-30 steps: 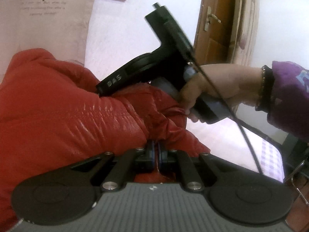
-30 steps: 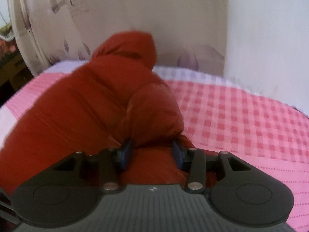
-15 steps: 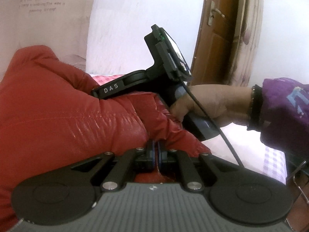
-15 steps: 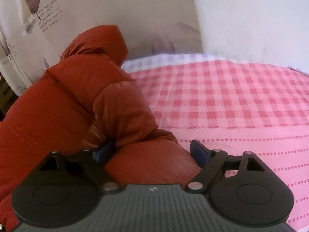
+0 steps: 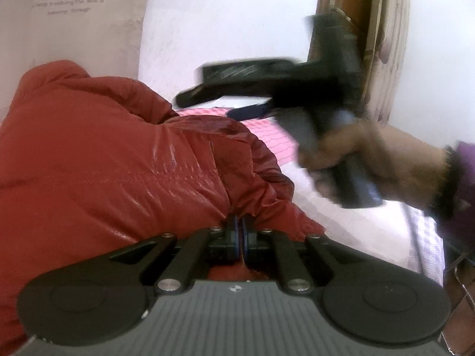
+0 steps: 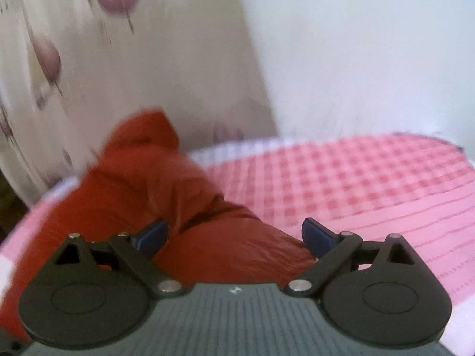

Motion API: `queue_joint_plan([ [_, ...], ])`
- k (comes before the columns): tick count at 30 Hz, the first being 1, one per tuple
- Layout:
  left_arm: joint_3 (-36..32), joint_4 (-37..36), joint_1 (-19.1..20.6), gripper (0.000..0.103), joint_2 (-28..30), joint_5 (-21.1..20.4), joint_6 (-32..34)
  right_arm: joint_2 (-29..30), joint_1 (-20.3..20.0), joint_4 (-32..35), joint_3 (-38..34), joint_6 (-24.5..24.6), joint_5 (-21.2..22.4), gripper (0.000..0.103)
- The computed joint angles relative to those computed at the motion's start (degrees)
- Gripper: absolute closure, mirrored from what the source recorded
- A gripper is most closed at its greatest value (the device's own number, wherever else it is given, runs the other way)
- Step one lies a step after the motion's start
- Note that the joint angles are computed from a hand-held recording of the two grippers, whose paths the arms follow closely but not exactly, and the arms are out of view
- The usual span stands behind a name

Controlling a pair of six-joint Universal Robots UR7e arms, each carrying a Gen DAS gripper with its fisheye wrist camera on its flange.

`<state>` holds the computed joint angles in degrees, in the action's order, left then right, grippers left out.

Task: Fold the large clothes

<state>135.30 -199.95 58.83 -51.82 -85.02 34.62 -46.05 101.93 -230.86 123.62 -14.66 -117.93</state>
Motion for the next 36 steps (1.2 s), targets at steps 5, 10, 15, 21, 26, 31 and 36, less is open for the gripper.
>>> queue_joint_plan([
  [5, 0.6, -1.4, 0.0, 0.090, 0.3, -0.1, -0.2, -0.8, 1.1, -11.0, 8.1, 4.3, 3.9, 0.004],
  [10, 0.9, -2.5, 0.2, 0.090, 0.7, -0.3, 0.9, 2.4, 3.3, -18.7, 13.5, 6.4, 3.5, 0.003],
  [15, 1.0, -3.4, 0.4, 0.090, 1.0, -0.3, 1.5, 4.6, 6.3, -18.2, 13.7, 5.7, -2.0, 0.007],
  [21, 1.6, -4.2, 0.1, 0.090, 1.2, 0.2, 1.5, 5.4, 6.7, -13.3, 12.3, 6.0, -5.6, 0.045],
  [26, 2.2, -4.6, 0.2, 0.090, 0.7, 0.1, 2.6, 5.5, 7.2, -7.7, 10.7, 5.8, -9.3, 0.045],
  [31, 3.8, -3.3, 0.8, 0.082, -2.3, -2.3, 4.0, 6.5, 8.9, -6.7, 9.1, 3.5, -14.0, 0.038],
  [36, 7.0, -4.8, 0.2, 0.067, -6.1, -2.8, 4.9, 7.3, 9.3, -8.3, 9.0, 1.5, -15.5, 0.034],
])
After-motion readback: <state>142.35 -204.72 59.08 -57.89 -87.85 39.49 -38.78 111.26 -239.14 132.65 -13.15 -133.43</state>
